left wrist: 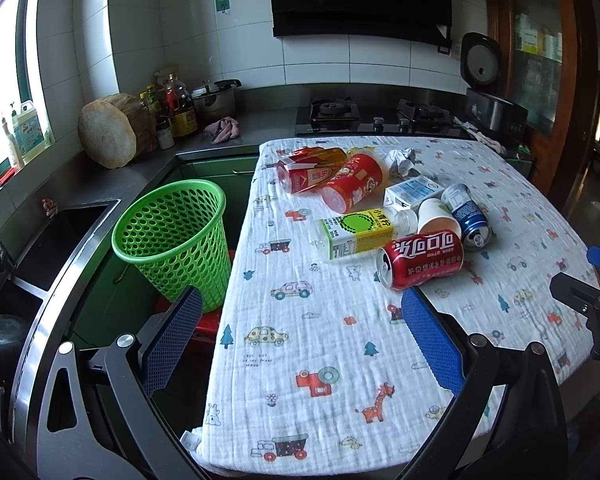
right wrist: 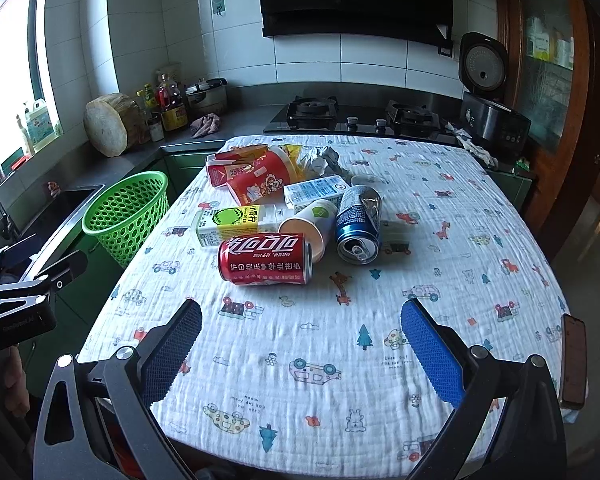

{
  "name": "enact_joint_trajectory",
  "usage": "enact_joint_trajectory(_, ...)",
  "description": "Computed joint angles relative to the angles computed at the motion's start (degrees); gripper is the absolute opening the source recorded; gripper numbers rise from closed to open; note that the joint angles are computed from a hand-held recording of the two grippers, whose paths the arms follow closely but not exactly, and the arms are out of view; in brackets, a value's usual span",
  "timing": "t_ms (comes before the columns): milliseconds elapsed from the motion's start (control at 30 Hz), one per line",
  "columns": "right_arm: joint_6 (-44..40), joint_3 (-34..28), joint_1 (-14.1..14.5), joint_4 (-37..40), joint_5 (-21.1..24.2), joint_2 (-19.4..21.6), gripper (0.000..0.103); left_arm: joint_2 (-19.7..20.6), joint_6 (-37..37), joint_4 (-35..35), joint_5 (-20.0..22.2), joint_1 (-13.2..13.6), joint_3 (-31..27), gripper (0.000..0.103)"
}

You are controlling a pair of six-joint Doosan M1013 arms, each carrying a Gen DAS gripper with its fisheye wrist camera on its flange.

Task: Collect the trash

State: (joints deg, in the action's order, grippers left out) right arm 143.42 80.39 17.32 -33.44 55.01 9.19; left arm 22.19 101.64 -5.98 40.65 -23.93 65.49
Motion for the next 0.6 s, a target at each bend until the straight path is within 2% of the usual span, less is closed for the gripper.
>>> enact_joint_trajectory(367,-0.73,-0.35,-1.27,1.38,-0.16,0.56,0.097,1.43,0.02,-0.31,1.4,0.12,-2.18,0.098)
enact_joint_trajectory(600,-1.51,-1.3,-2.22,1.97,0.45,1.45,0.097,3.04,2.61,-2.19,2.17,0.45,-4.31,0.098)
